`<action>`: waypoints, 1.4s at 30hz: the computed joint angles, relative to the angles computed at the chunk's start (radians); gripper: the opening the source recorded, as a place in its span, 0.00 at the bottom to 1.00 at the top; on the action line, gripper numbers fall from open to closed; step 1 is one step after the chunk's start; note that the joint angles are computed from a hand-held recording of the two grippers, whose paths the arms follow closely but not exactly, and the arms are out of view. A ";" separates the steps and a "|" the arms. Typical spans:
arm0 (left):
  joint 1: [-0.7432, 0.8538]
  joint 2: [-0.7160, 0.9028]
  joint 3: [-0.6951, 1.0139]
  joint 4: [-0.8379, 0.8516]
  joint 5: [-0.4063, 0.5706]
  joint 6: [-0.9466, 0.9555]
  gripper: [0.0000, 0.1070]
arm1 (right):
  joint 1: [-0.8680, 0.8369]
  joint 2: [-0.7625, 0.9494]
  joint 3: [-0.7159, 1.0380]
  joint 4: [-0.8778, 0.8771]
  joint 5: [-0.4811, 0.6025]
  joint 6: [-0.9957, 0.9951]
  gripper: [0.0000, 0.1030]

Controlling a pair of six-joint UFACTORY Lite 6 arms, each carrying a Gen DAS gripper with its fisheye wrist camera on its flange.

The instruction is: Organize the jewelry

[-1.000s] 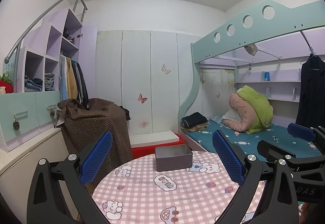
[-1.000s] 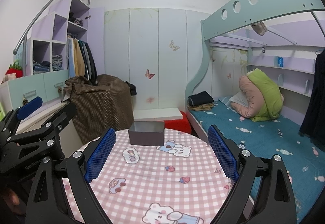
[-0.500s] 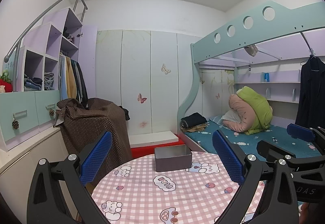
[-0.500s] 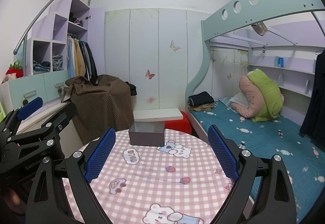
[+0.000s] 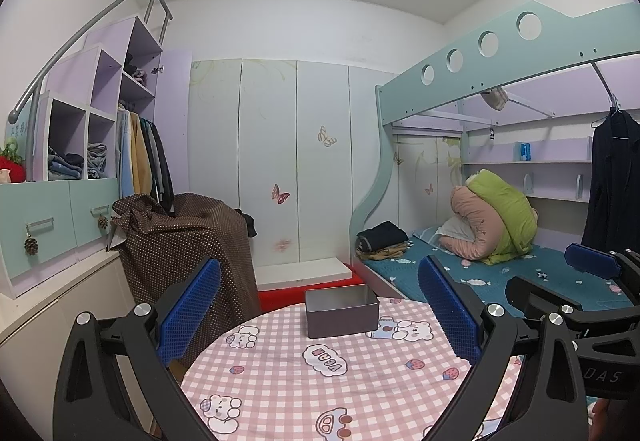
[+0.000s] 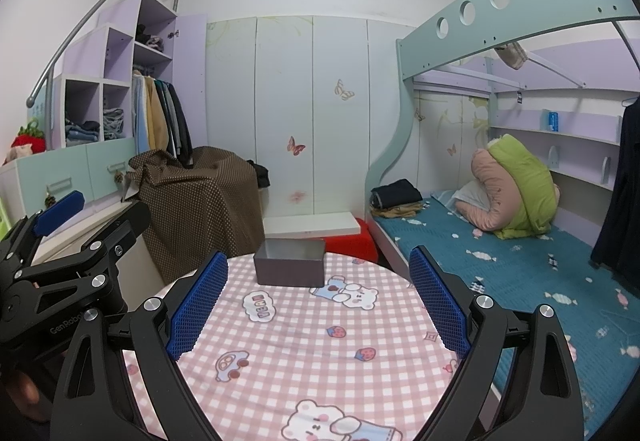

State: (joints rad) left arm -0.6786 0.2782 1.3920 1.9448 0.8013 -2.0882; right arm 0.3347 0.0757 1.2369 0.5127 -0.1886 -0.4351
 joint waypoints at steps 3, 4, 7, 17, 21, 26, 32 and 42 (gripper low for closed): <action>0.000 0.000 0.000 -0.001 0.000 0.001 0.90 | -0.001 0.002 0.003 0.002 0.001 -0.002 0.86; -0.002 0.000 0.000 -0.003 0.000 0.002 0.90 | -0.001 0.002 0.004 0.000 0.002 0.000 0.86; -0.006 0.001 -0.002 0.010 0.011 -0.005 0.90 | 0.000 0.003 0.004 -0.006 0.000 0.007 0.86; -0.019 0.011 -0.003 0.029 0.034 -0.016 0.90 | 0.003 -0.004 -0.014 -0.024 -0.015 0.033 0.87; -0.022 0.013 0.006 0.013 0.025 -0.005 0.90 | 0.000 -0.007 -0.016 -0.030 -0.012 0.038 0.87; -0.025 0.021 0.022 -0.001 0.021 0.007 0.90 | -0.003 -0.008 -0.021 -0.052 -0.012 0.060 0.87; -0.024 0.021 0.023 -0.003 0.019 0.009 0.90 | -0.003 -0.009 -0.021 -0.049 -0.011 0.057 0.87; -0.026 0.025 0.020 -0.002 0.021 0.003 0.90 | -0.005 -0.007 -0.015 -0.047 -0.007 0.055 0.86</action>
